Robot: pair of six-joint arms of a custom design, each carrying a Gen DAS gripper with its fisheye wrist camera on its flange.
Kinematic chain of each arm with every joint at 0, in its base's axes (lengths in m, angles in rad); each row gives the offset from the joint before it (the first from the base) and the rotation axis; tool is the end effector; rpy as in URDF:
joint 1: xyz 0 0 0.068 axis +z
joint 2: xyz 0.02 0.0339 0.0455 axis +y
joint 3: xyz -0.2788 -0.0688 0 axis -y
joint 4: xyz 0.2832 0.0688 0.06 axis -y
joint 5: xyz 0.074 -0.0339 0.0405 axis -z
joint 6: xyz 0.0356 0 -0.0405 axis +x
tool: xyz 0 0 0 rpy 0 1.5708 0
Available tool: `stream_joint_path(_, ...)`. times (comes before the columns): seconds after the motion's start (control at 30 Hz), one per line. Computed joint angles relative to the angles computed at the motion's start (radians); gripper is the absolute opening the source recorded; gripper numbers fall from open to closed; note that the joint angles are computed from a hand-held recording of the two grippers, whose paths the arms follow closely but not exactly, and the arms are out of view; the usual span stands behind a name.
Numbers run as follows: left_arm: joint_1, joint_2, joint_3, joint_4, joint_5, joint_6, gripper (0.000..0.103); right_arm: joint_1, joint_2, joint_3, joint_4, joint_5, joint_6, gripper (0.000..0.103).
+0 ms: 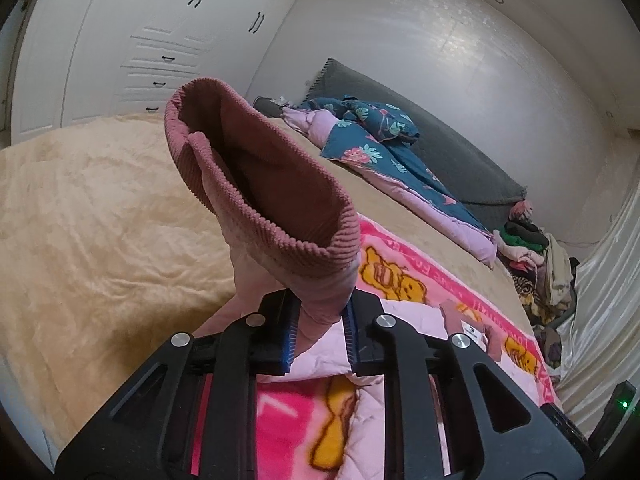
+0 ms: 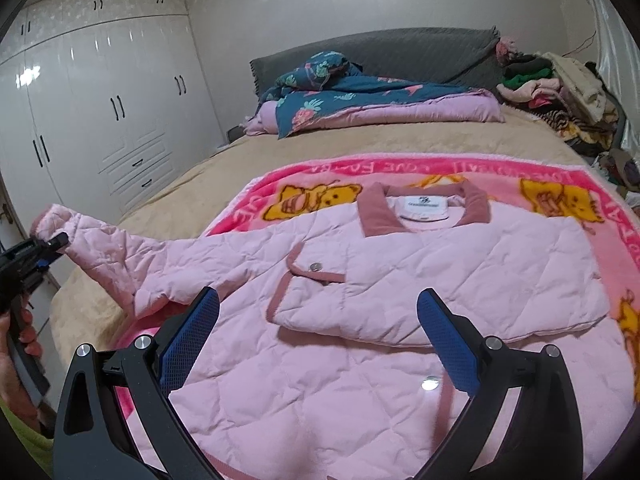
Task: Fold large clothes
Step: 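Lift the held sleeve up with the left tool, then carry the sleeve with the left tool across the jacket front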
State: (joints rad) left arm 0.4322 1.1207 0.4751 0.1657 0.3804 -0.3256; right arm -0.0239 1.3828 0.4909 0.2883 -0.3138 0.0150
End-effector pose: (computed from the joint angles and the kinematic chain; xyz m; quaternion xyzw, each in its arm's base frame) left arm 0.2380 0.0952 0.1926 -0.2194 0.8162 -0.1343 0.5173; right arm 0.2814 0.0043 0.1434 -0.0556 0.8757 0.1363 0.4599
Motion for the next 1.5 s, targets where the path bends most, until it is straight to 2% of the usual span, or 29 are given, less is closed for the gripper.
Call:
stream_joint_path(0.2, -0.089, -0.063, 0.006, -0.047, -0.076, 0.001, 0.011, -0.052, -0.046, -0.025, 0.006, -0.021, -0.021, 0.099)
stream_joint_path(0.63, -0.369, -0.148, 0.039, -0.114, -0.294, 0.0, 0.008, -0.261, -0.119, -0.053, -0.035, -0.197, -0.041, 0.099)
stream_joint_path(0.87, -0.505, -0.149, 0.064, -0.127, -0.393, -0.008, 0.007, -0.374, -0.128, -0.05, -0.06, -0.283, -0.058, 0.099)
stream_joint_path(1.2, -0.643, -0.101, 0.108, -0.102, -0.477, -0.025, 0.006, -0.511, -0.103, -0.031, -0.087, -0.381, -0.092, 0.099)
stream_joint_path(1.5, -0.761, -0.029, 0.155, -0.086, -0.539, -0.032, 0.006, -0.596, -0.04, 0.006, -0.112, -0.425, -0.127, 0.099)
